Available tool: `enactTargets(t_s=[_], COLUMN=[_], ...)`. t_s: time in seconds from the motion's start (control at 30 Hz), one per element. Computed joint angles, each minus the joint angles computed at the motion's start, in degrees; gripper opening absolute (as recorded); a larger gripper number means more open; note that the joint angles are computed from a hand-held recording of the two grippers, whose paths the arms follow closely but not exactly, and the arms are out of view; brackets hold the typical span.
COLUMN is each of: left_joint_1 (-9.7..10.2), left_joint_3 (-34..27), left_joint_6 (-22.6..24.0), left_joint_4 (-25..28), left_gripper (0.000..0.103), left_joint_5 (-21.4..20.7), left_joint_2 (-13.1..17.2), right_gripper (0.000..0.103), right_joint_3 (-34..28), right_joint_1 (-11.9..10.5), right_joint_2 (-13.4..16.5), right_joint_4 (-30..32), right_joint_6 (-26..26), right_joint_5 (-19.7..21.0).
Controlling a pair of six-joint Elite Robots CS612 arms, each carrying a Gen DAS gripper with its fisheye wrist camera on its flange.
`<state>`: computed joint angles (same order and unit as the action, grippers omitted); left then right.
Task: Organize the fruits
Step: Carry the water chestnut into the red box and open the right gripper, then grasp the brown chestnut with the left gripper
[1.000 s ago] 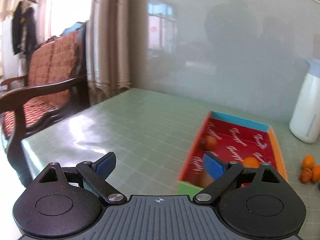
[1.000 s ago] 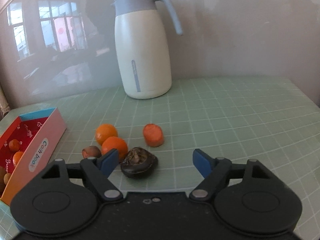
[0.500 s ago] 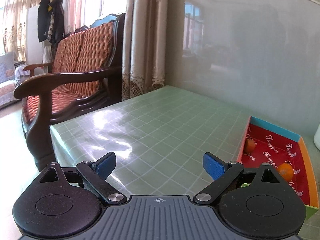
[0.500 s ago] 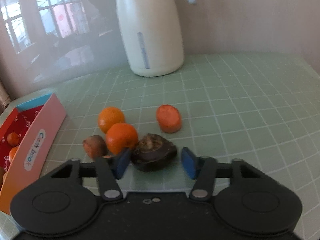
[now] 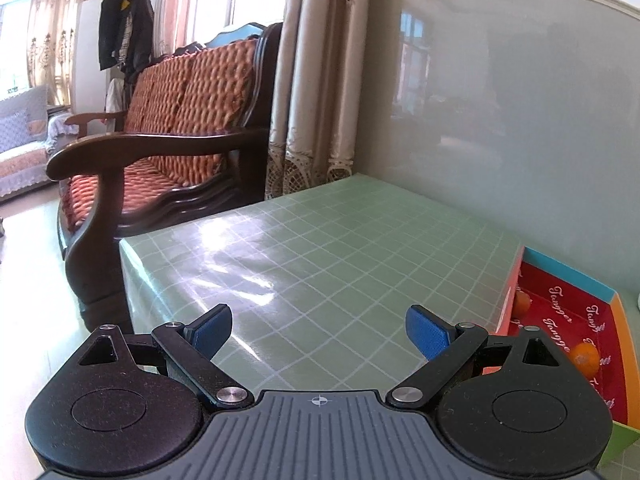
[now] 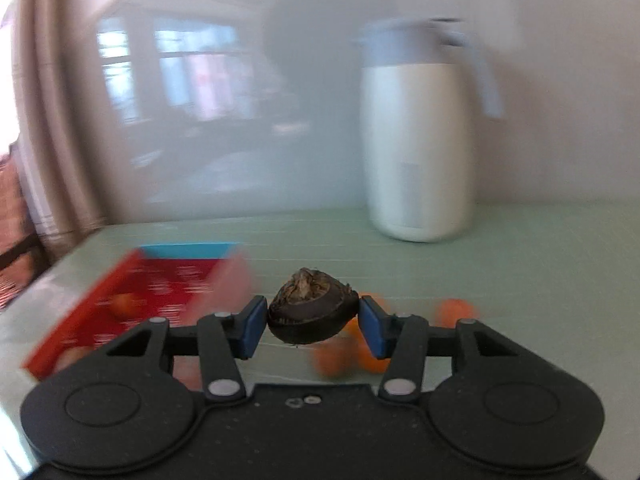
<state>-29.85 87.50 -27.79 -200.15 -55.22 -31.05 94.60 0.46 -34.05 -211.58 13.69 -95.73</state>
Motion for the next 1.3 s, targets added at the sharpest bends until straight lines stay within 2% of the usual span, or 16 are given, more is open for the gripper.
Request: enactTargets(t_s=[0.2,0.37,0.57,0.7,0.77,0.8,0.9,0.97,1.03,1.07,1.13,1.3], left_joint_1=[-0.07,0.26,0.81,1.11,1.21,1.20,0.91,0.53,0.04,-0.21,-0.81,-2.34], left_joint_3=[1.1,1.9,2.2,2.1,1.8,1.7,1.4,1.2,1.1,0.9,0.6,-0.2], left_joint_6=[-0.9,-4.2,-7.1,-7.6,-7.6,-7.5,-6.4,-5.0,-3.4,-2.4,0.0,5.7], left_joint_4=[-0.7,0.4,2.5,3.3,3.5,3.5,3.2,2.4,1.4,0.8,-0.7,-4.2], left_gripper=[0.093,0.093,0.093,0.093,0.093,0.093,0.093,0.093,0.093,0.093,0.093,0.093], left_joint_5=[3.0,5.9,7.6,7.2,6.8,6.6,5.5,5.1,4.6,4.2,3.5,-0.6], left_joint_2=[-0.2,-0.5,-0.7,-0.7,-0.7,-0.6,-0.6,-0.4,-0.3,-0.3,0.0,0.5], right_gripper=[0.049,0.049,0.049,0.052,0.061,0.071,0.073,0.080,0.099,0.102,0.103,0.103], right_joint_3=[-4.2,-8.3,-12.7,-12.5,-12.0,-11.9,-10.6,-9.3,-8.2,-7.5,-6.3,-4.8], right_joint_1=[2.1,3.4,4.1,4.3,4.3,4.3,4.2,4.2,4.3,4.4,4.6,4.3], right_joint_2=[1.7,3.1,4.5,4.5,4.5,4.7,4.2,3.6,3.2,2.9,2.3,1.8], right_joint_4=[2.8,7.5,13.5,14.2,12.5,11.4,7.6,4.2,0.6,-1.2,-3.4,-4.1], right_joint_6=[-8.2,-12.7,-12.6,-12.2,-11.6,-11.3,-11.0,-10.4,-10.3,-10.5,-11.4,-11.9], right_joint_5=[7.8,10.6,11.3,11.4,11.3,11.1,9.9,6.8,2.3,-1.4,-8.8,-28.9])
